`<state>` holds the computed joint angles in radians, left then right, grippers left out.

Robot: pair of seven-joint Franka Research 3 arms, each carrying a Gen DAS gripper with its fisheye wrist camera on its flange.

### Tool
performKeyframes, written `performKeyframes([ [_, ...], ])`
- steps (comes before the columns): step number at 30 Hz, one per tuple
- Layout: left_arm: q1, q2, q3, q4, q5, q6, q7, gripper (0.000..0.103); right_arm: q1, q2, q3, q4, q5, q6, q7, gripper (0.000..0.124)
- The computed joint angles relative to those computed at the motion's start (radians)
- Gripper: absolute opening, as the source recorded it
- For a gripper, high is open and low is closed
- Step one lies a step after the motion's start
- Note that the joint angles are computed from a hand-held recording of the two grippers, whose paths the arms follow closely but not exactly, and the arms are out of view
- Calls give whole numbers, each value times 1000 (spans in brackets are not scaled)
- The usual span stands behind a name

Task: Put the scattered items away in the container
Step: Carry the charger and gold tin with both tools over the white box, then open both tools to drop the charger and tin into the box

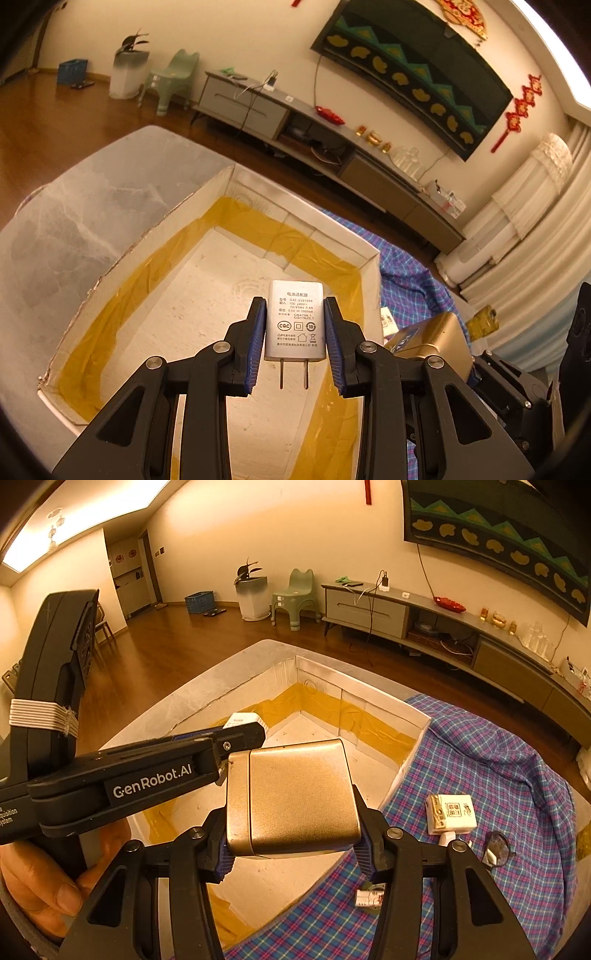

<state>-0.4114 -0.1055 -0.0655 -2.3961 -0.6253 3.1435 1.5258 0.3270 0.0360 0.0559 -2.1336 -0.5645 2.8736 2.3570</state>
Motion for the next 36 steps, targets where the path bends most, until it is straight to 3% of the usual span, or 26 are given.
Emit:
performKeyframes([
  [6, 79, 54, -44, 62, 36, -66, -66, 32, 0, 56, -8, 62, 124, -15, -157, 53],
  [14, 201, 145, -117, 169, 219, -130, -237, 32, 13, 162, -30, 176, 277, -93, -374, 53],
  [22, 237, 262, -111, 279, 553, -208, -520, 32, 35, 308, -68, 372, 334, -271, -538, 53],
  [29, 290, 342, -143, 353, 600, -275, -564, 33, 41, 429, -91, 536, 361, -416, -632, 53],
  [31, 291, 353, -142, 356, 616, -284, -587, 39, 51, 460, -108, 575, 350, -450, -627, 54],
  [36, 317, 345, -168, 339, 590, -267, -573, 43, 58, 455, -130, 557, 339, -420, -574, 55],
])
